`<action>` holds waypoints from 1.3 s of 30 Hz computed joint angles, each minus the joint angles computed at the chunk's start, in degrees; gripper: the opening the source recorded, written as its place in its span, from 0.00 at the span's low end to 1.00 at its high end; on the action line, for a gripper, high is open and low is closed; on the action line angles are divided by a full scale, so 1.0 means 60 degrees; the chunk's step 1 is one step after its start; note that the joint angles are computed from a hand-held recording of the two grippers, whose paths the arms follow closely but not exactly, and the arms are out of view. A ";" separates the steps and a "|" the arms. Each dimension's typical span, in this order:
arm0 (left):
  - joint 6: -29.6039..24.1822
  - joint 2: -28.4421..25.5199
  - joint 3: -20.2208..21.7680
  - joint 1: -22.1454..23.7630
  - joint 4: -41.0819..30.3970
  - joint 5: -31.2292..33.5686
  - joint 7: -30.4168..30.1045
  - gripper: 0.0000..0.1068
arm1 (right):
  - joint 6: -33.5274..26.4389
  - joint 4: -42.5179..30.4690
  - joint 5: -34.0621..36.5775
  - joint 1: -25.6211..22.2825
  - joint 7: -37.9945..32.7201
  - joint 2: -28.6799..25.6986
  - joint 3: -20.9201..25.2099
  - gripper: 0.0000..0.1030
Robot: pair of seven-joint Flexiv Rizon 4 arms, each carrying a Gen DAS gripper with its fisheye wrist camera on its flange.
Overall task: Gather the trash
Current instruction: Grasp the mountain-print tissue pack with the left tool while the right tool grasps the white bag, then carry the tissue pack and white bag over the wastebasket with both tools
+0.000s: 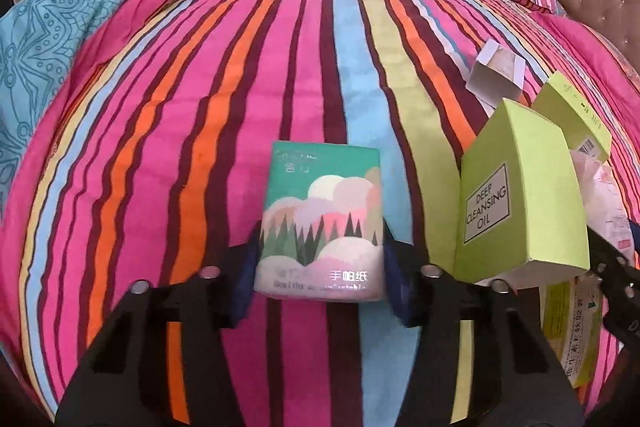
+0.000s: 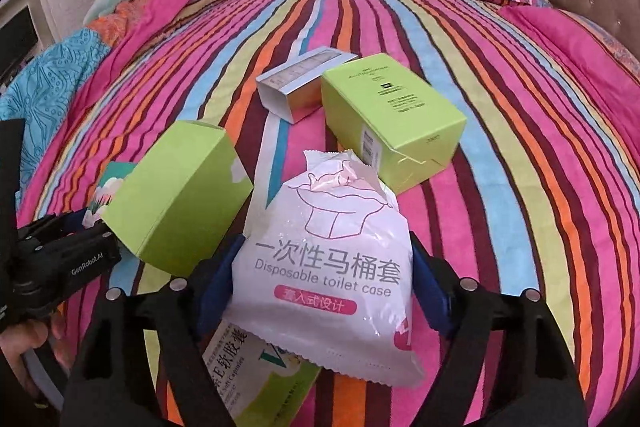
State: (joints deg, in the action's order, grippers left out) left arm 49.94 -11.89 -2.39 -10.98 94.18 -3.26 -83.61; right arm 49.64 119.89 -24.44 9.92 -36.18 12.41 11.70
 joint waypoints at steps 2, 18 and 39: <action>-0.0047 0.0061 0.0004 0.0047 0.0035 -0.0091 0.0093 0.47 | 0.0027 0.0097 -0.0006 -0.0045 0.0007 0.0197 0.0014 0.72; 0.0394 0.2001 0.0080 0.0185 0.2112 -0.1260 0.0942 0.47 | -0.0402 0.1056 0.0382 -0.0365 0.0335 0.2151 0.0502 0.71; 0.0065 0.5280 0.0589 -0.0274 0.5125 -0.2432 0.1980 0.47 | -0.2297 0.1827 0.1363 0.0141 0.0645 0.4742 0.1317 0.72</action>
State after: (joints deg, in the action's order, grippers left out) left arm 50.33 19.79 1.15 -12.62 124.94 -17.85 -71.73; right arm 35.86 130.85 -16.26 10.77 -32.31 40.87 19.60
